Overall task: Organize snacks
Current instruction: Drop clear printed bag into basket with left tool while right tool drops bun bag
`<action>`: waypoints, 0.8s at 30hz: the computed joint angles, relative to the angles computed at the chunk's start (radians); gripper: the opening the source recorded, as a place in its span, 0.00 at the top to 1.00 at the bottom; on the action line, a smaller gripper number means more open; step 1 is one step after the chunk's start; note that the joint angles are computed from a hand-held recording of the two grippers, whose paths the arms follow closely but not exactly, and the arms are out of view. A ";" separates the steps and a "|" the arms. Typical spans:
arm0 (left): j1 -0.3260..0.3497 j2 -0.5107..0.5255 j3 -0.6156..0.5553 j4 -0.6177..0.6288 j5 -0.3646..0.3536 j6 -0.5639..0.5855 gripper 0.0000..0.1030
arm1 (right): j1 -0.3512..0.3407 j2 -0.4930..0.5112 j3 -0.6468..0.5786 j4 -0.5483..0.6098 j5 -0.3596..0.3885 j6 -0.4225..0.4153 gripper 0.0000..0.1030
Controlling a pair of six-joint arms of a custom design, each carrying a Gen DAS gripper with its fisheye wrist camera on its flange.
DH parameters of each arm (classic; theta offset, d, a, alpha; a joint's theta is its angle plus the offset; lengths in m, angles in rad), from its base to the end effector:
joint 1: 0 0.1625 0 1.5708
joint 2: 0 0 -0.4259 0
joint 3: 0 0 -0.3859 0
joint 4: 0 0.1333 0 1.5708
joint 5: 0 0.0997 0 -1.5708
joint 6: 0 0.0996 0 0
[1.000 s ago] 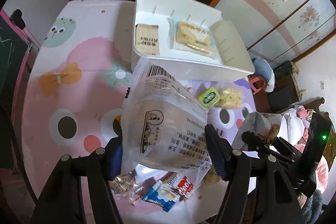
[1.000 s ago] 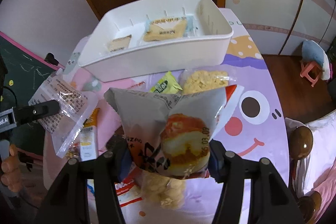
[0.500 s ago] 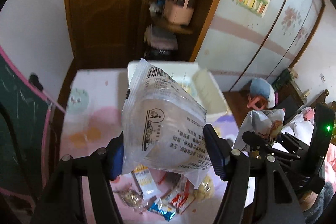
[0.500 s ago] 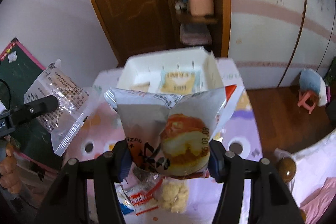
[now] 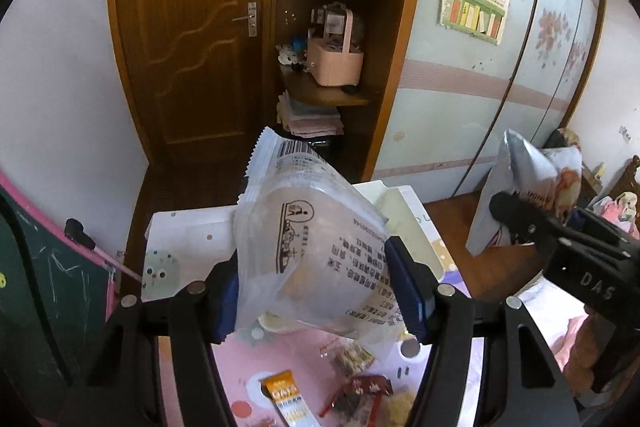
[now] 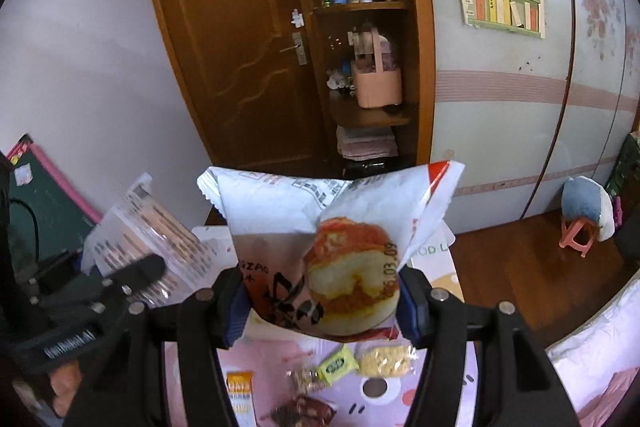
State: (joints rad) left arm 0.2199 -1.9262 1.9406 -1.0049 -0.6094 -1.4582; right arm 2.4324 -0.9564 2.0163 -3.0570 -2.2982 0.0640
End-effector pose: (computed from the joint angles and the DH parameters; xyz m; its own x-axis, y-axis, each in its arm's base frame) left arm -0.2359 -0.2730 0.4539 -0.7757 -0.1075 -0.6219 0.4036 0.6730 -0.6198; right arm 0.4654 -0.3110 0.1474 -0.7378 -0.3490 0.5777 -0.6451 0.6165 -0.4514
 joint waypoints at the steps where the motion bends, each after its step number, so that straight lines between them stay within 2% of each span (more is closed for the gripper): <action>1: 0.025 0.005 0.007 -0.046 0.006 0.039 0.40 | -0.005 0.007 -0.011 0.003 -0.005 0.001 0.42; 5: 0.132 0.032 0.037 -0.214 0.029 0.183 0.43 | -0.037 0.055 -0.060 0.028 -0.015 0.014 0.42; 11: 0.257 0.064 0.087 -0.450 0.017 0.376 0.49 | -0.079 0.105 -0.111 0.079 -0.019 0.030 0.42; 13: 0.298 0.078 0.101 -0.521 0.011 0.437 0.55 | -0.094 0.126 -0.127 0.090 -0.026 0.030 0.41; 16: 0.343 0.096 0.110 -0.576 0.007 0.484 0.56 | -0.115 0.154 -0.148 0.109 -0.034 0.033 0.41; 19: 0.365 0.110 0.127 -0.616 0.041 0.533 0.55 | -0.137 0.177 -0.171 0.142 -0.026 0.048 0.37; 20: 0.366 0.112 0.132 -0.624 0.051 0.542 0.53 | -0.145 0.182 -0.179 0.162 -0.022 0.062 0.36; 22: 0.367 0.109 0.138 -0.640 0.058 0.558 0.20 | -0.161 0.190 -0.192 0.197 -0.001 0.079 0.35; 24: 0.356 0.095 0.153 -0.647 0.086 0.541 0.13 | -0.171 0.200 -0.199 0.211 0.001 0.090 0.34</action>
State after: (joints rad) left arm 0.5760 -1.8312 2.0935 -1.6524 -0.5237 -0.9176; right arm 2.2617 -0.7566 1.8169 -2.8455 -2.2969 0.1536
